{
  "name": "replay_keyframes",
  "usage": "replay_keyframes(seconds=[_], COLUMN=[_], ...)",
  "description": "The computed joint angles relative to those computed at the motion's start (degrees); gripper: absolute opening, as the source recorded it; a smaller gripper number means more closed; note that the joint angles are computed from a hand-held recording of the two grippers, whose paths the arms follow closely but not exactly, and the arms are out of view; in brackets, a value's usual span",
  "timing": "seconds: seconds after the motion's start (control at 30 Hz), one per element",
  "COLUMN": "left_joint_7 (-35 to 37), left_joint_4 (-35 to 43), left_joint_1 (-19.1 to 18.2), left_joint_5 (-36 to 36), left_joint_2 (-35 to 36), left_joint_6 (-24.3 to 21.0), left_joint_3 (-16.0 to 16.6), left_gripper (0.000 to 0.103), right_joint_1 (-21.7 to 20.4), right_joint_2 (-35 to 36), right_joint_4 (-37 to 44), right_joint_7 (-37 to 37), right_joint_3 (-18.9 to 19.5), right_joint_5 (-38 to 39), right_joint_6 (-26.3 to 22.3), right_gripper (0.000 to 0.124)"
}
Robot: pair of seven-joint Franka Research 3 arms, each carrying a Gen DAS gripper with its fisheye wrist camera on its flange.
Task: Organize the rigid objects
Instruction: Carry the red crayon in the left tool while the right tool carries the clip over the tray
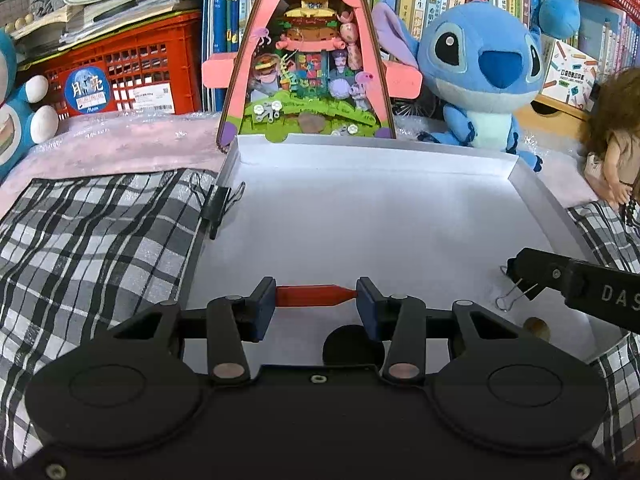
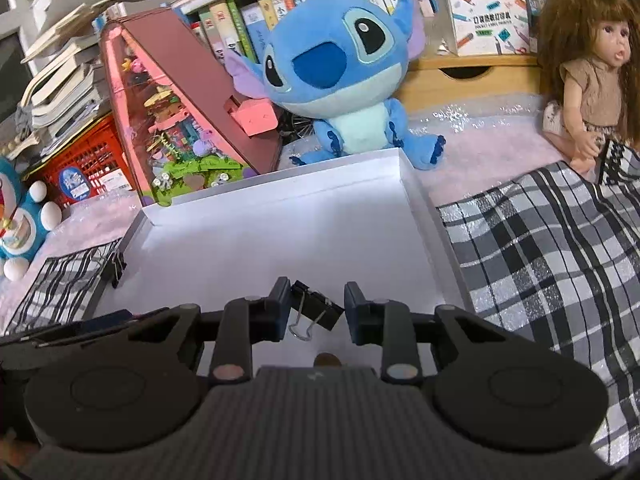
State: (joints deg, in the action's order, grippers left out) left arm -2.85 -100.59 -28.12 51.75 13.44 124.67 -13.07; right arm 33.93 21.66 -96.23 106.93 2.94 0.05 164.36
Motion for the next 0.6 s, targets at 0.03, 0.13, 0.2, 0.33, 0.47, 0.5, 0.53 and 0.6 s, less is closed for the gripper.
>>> replay_keyframes(seconds=[0.03, 0.13, 0.2, 0.33, 0.47, 0.5, 0.53, 0.6], left_joint_7=[-0.19, -0.28, 0.05, 0.06, -0.18, -0.26, -0.34, -0.44], left_joint_4=[-0.14, -0.4, -0.39, -0.5, -0.93, -1.09, -1.21, -1.4], left_joint_1=[0.04, -0.03, -0.07, -0.07, -0.07, -0.07, -0.05, 0.01], left_joint_5=[-0.12, 0.05, 0.07, -0.09, -0.16, -0.1, -0.07, -0.23], left_joint_2=[-0.03, -0.15, -0.14, -0.33, -0.67, -0.77, -0.84, -1.02], left_joint_6=[0.21, 0.22, 0.01, -0.01, 0.12, 0.19, 0.26, 0.31], left_joint_3=[-0.01, -0.03, -0.09, -0.16, -0.29, -0.32, -0.34, -0.42], left_gripper=[0.042, 0.042, 0.042, 0.042, 0.042, 0.042, 0.042, 0.043], right_joint_1=[-0.06, -0.22, -0.32, -1.0, -1.63, -1.79, -1.91, -2.27], right_joint_2=[-0.11, -0.75, -1.27, -1.95, -2.1, -2.15, -2.2, -2.41], right_joint_4=[-0.09, -0.69, -0.92, -1.68, -2.07, -2.18, -2.34, -2.71], right_joint_7=[-0.31, -1.14, -1.79, -3.04, -2.99, -3.03, -3.02, -3.23], right_joint_3=[0.08, 0.33, 0.5, 1.16, 1.65, 1.77, 1.86, 2.16], right_joint_5=[-0.02, -0.02, -0.18, 0.07, 1.37, 1.7, 2.0, 2.82], right_joint_6=[-0.02, -0.31, -1.73, -3.43, -4.11, -4.18, -4.12, -3.73], right_gripper=[0.033, 0.033, 0.032, 0.027, 0.026, 0.026, 0.026, 0.027])
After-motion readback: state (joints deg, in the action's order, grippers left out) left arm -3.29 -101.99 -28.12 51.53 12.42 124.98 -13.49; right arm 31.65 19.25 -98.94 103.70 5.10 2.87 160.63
